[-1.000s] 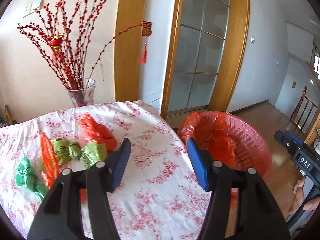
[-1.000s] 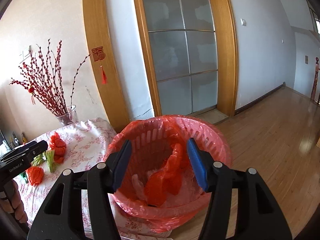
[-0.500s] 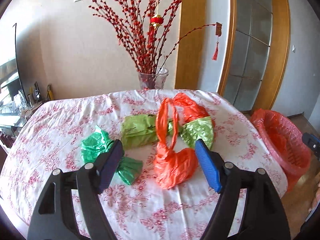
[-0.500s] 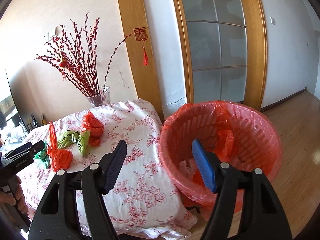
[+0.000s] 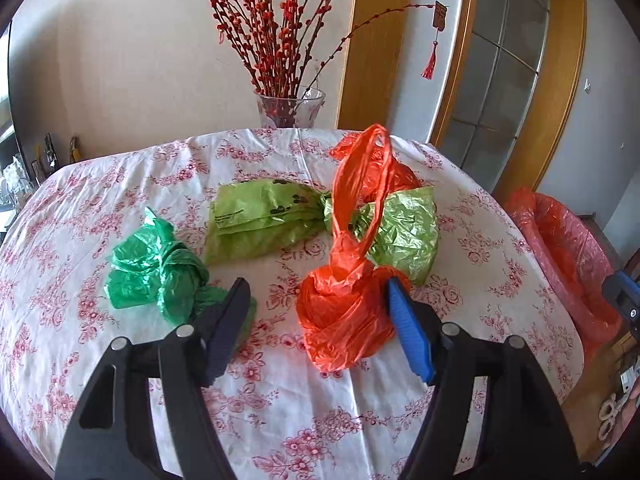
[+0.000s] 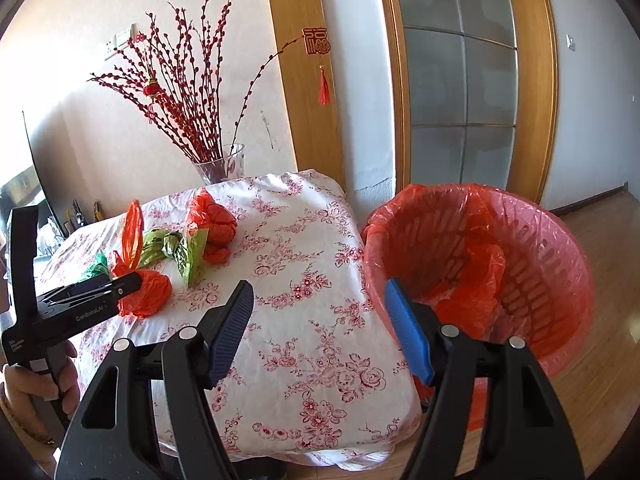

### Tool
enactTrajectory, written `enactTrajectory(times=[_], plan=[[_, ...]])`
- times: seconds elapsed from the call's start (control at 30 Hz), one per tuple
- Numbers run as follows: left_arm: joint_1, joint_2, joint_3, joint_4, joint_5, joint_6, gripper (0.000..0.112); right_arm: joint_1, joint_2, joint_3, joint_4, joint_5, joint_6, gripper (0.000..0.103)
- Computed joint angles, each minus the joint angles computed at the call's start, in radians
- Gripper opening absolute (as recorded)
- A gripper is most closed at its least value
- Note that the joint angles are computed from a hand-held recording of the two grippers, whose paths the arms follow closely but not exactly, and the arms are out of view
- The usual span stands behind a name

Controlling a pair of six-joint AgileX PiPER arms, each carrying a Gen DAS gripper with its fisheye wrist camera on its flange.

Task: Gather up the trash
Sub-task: 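Return both tools to the table and close the left tool on the orange handled bag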

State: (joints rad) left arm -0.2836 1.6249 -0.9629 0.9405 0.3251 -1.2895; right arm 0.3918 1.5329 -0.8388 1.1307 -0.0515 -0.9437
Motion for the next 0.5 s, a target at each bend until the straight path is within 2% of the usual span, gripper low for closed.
enactTrajectory(times=[0.13, 0.27, 0.37, 0.5], plan=[[0.000, 0.035, -0.032, -0.103, -0.024, 0.103, 0.065, 0.006, 0.000, -0.002, 0.062, -0.002, -0.067, 0.068], [0.016, 0.057, -0.054, -0.289, -0.069, 0.276, 0.054, 0.004, 0.002, -0.004, 0.062, -0.003, -0.067, 0.068], [0.013, 0.075, -0.074, -0.326, -0.075, 0.319, 0.044, 0.002, 0.004, -0.007, 0.091, 0.000, -0.094, 0.068], [0.010, 0.085, -0.090, -0.356, -0.076, 0.355, 0.039, -0.001, 0.005, -0.010, 0.155, 0.003, -0.162, 0.068]])
